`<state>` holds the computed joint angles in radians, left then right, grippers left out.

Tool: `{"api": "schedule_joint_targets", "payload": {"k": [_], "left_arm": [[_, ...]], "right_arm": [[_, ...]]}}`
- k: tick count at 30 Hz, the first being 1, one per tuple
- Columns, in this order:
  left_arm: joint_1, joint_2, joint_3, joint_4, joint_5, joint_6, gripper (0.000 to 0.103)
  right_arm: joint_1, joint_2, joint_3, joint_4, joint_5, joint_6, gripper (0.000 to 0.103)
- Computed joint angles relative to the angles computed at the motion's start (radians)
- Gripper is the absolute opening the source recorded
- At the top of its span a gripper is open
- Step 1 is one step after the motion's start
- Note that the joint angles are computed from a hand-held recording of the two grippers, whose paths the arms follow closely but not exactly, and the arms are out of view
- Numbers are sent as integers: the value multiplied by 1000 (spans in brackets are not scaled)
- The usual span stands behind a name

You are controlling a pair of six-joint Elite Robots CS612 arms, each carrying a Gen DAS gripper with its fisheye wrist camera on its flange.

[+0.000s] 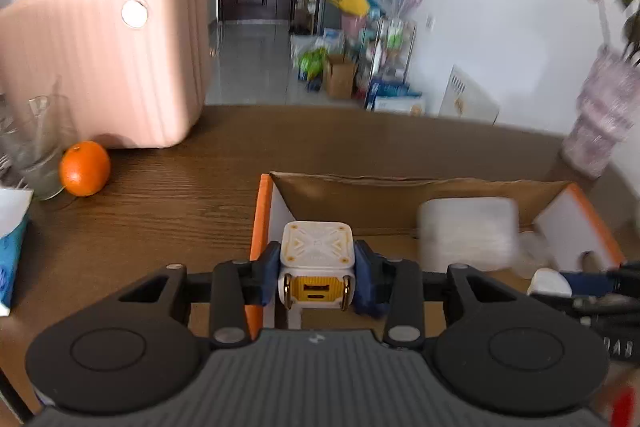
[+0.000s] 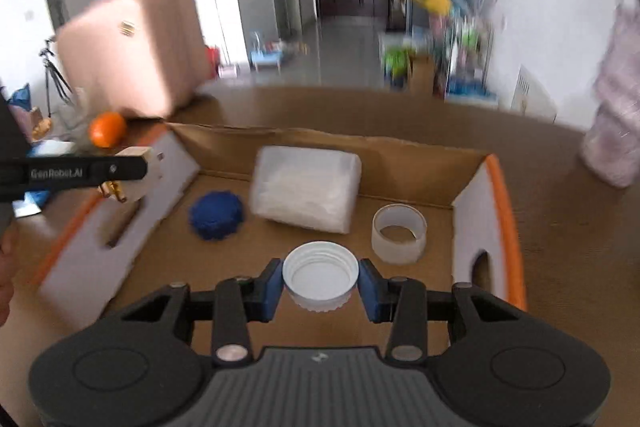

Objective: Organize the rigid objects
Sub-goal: 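Carry the cube and cap into the red box while both grippers open to release, then withdraw both grippers from the box back over the table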

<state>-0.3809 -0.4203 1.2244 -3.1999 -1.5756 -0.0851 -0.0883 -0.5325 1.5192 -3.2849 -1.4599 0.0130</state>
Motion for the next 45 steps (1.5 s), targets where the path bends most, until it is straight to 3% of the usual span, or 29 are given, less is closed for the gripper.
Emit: {"api": "schedule_joint_targets", "payload": {"k": [2, 4, 5, 8, 12, 16, 18, 21, 24, 29, 35, 39, 43, 45], "left_arm": [[0, 26, -36, -5, 3, 6, 40], [2, 31, -42, -4, -11, 26, 47], [5, 32, -41, -9, -29, 27, 50], [4, 28, -25, -30, -47, 38, 62], [9, 32, -32, -27, -77, 40, 74], [4, 25, 7, -144, -54, 56, 79], [1, -4, 47, -149, -33, 68, 84], [1, -63, 137, -192, -30, 102, 87], [1, -120, 240, -290, -14, 148, 94], [8, -208, 422, -447, -5, 154, 97], [9, -254, 618, -732, 0, 231, 101], [7, -243, 726, -941, 0, 256, 103], [-37, -169, 806, -1209, 153, 307, 103], [-44, -142, 839, -1281, 156, 303, 103]], "right_arm": [[-1, 25, -63, 89, -25, 18, 40], [3, 45, -103, 133, -60, 22, 52], [3, 52, -114, 143, -72, 38, 64], [-15, 58, -102, 105, -8, 102, 69], [-31, 62, -91, 97, 45, 154, 68], [-14, 63, -89, 45, -10, 132, 69], [-1, 54, -67, -7, -65, 133, 70], [23, 21, -4, -106, -166, 109, 90], [38, -24, 80, -222, -199, 55, 90], [58, -107, 233, -375, -245, 18, 94], [86, -157, 414, -602, -263, 3, 99], [134, -140, 497, -771, -327, -11, 100], [178, -103, 566, -941, -363, 20, 103], [204, -78, 592, -1015, -389, 35, 103]]}}
